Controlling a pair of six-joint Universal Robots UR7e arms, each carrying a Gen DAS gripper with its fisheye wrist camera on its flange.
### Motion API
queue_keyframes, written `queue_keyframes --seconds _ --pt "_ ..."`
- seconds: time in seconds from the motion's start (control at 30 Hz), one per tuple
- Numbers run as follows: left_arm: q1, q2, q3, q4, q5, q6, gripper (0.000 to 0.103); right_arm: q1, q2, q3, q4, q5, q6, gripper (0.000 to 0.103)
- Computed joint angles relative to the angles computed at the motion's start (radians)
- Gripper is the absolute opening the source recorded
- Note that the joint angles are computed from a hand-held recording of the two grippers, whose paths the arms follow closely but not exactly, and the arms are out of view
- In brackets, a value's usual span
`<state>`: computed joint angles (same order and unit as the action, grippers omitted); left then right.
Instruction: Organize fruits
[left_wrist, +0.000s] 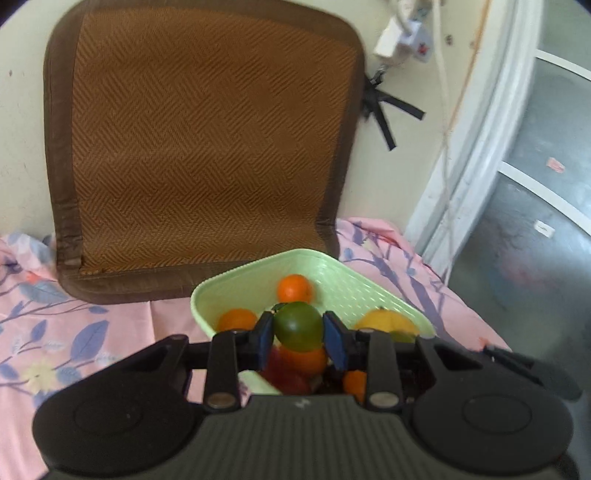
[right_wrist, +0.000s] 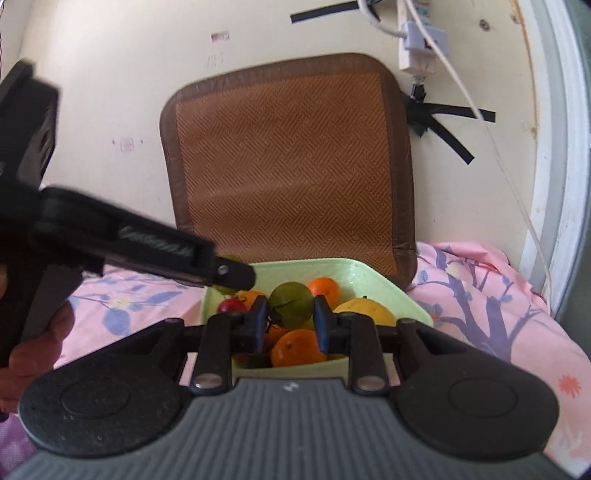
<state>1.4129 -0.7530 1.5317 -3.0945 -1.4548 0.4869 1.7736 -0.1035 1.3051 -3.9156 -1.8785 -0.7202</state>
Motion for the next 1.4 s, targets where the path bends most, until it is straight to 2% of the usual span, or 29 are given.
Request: queue_keyframes --seconds 0.07,0.13,0.2,0.37,0.47,0.53,0.57,0.63,0.67,0.7,0.77,0.83,0.87,1.0,1.13,1.27,1.4 --pt "0.005 0.030 -0.046 0.028 0.001 -0.018 0.030 -0.006 0.014 -0.024 0.022 -0.006 -0.009 0.030" --pt "0.002 0.048 -0.064 0.031 0.015 -0.012 0.035 -0.012 0.020 -0.030 0.024 0.001 -0.010 0.034" --pt "0.000 0.057 -0.066 0.014 0.024 0.001 0.043 -0.016 0.023 -0.028 -0.006 0.016 -0.028 0.051" --pt "-0.014 0.019 -0.002 -0.042 0.063 -0.014 0.044 -0.024 0.016 0.007 -0.094 0.065 -0.018 0.052" --pt "-0.044 -0.035 0.094 -0.129 0.158 0.006 0.044 -0.024 0.003 0.035 -0.138 0.067 0.016 0.052" --pt "-0.067 -0.082 0.177 -0.197 0.215 0.030 0.051 -0.012 -0.009 0.051 -0.145 0.032 0.058 0.052" --pt "-0.076 -0.107 0.221 -0.235 0.236 0.040 0.058 -0.004 -0.021 0.070 -0.142 0.011 0.087 0.052" --pt "-0.089 -0.158 0.310 -0.306 0.265 0.057 0.066 0.012 -0.051 0.125 -0.135 -0.020 0.172 0.052" --pt "-0.094 -0.182 0.351 -0.334 0.276 0.060 0.073 0.019 -0.064 0.161 -0.143 -0.031 0.215 0.052" --pt "-0.097 -0.202 0.390 -0.361 0.290 0.064 0.087 0.027 -0.074 0.199 -0.155 -0.041 0.252 0.052" --pt "-0.104 -0.236 0.465 -0.437 0.326 0.078 0.095 0.046 -0.082 0.261 -0.186 -0.069 0.312 0.053" --pt "-0.110 -0.267 0.531 -0.493 0.361 0.088 0.096 0.064 -0.081 0.314 -0.225 -0.094 0.370 0.058" --pt "-0.111 -0.285 0.561 -0.510 0.370 0.085 0.102 0.074 -0.078 0.334 -0.241 -0.108 0.400 0.062" --pt "-0.120 -0.334 0.659 -0.585 0.429 0.059 0.103 0.103 -0.083 0.410 -0.228 -0.128 0.526 0.067" --pt "-0.126 -0.361 0.721 -0.625 0.476 0.060 0.103 0.129 -0.085 0.442 -0.185 -0.141 0.585 0.068" --pt "-0.128 -0.362 0.762 -0.694 0.514 0.084 0.103 0.152 -0.087 0.464 -0.179 -0.150 0.613 0.069" --pt "-0.133 -0.357 0.784 -0.745 0.545 0.102 0.103 0.176 -0.081 0.468 -0.194 -0.176 0.603 0.074"
